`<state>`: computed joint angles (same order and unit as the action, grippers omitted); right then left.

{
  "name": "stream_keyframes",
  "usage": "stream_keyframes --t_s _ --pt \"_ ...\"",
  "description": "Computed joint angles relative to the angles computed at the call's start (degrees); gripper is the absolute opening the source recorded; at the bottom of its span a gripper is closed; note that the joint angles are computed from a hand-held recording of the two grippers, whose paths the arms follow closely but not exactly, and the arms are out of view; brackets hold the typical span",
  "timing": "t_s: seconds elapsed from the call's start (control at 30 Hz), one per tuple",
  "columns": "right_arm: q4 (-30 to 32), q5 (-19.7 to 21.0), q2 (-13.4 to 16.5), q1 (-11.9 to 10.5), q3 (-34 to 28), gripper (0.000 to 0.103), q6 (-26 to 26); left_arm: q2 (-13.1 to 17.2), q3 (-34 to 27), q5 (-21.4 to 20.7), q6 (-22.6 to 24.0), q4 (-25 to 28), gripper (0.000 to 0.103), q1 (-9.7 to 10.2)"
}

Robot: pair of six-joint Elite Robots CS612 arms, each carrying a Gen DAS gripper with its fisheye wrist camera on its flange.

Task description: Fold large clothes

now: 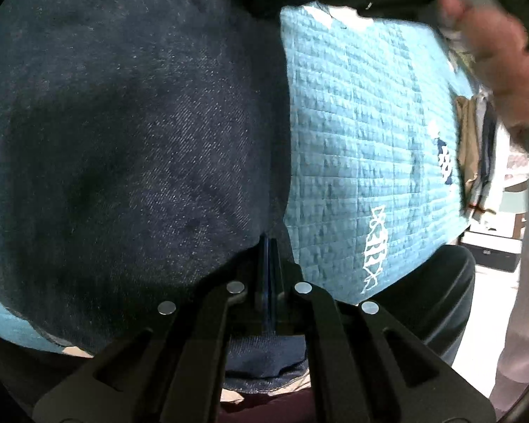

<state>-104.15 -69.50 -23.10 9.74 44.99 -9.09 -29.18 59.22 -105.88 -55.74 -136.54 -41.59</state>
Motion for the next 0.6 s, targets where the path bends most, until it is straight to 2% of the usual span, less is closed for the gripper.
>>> stream_keyframes --t_s 0.07,0.13,0.17,0.23,0.27,0.3,0.33,0.4,0.5,0.6 --pt "-8.3 0.6 -2.4 -0.1 3.4 0.0 -1.2 0.1 -0.7 0.9 0.9 2.0 0.002 -0.23" --pt "-12.4 3.9 -2.7 -0.5 3.6 0.0 0.8 0.1 -0.9 1.3 0.9 2.5 0.002 -0.34" --pt "-12.3 3.8 -2.3 -0.5 2.6 0.0 1.6 0.1 -1.0 1.3 0.7 2.6 0.002 -0.35" --pt "-9.1 1.1 0.2 0.2 -1.8 0.0 0.9 0.2 -1.1 1.3 0.6 2.7 0.002 -0.32" --pt "-9.9 -1.3 1.3 0.7 -2.9 0.0 2.5 0.2 -1.2 1.3 0.7 2.8 0.002 -0.32" --pt "-9.3 -1.9 0.8 0.1 -1.6 0.0 1.7 0.2 -1.4 1.8 1.0 3.1 0.002 -0.4" --pt "-8.4 -2.1 1.7 0.1 -2.8 0.001 2.6 0.2 -1.6 2.2 1.2 3.4 0.002 -0.47" --pt "-6.6 0.1 2.2 -0.5 -4.0 0.0 4.3 0.2 -2.2 2.6 1.8 4.9 0.002 -0.56" --pt "-8.9 2.1 -0.7 -1.5 -0.5 0.0 2.0 -0.6 -2.3 3.4 3.7 5.8 0.003 -0.53" --pt "-12.2 6.2 -4.1 -2.5 4.5 0.001 1.2 -3.2 -0.4 8.7 5.3 4.0 0.003 -0.08"
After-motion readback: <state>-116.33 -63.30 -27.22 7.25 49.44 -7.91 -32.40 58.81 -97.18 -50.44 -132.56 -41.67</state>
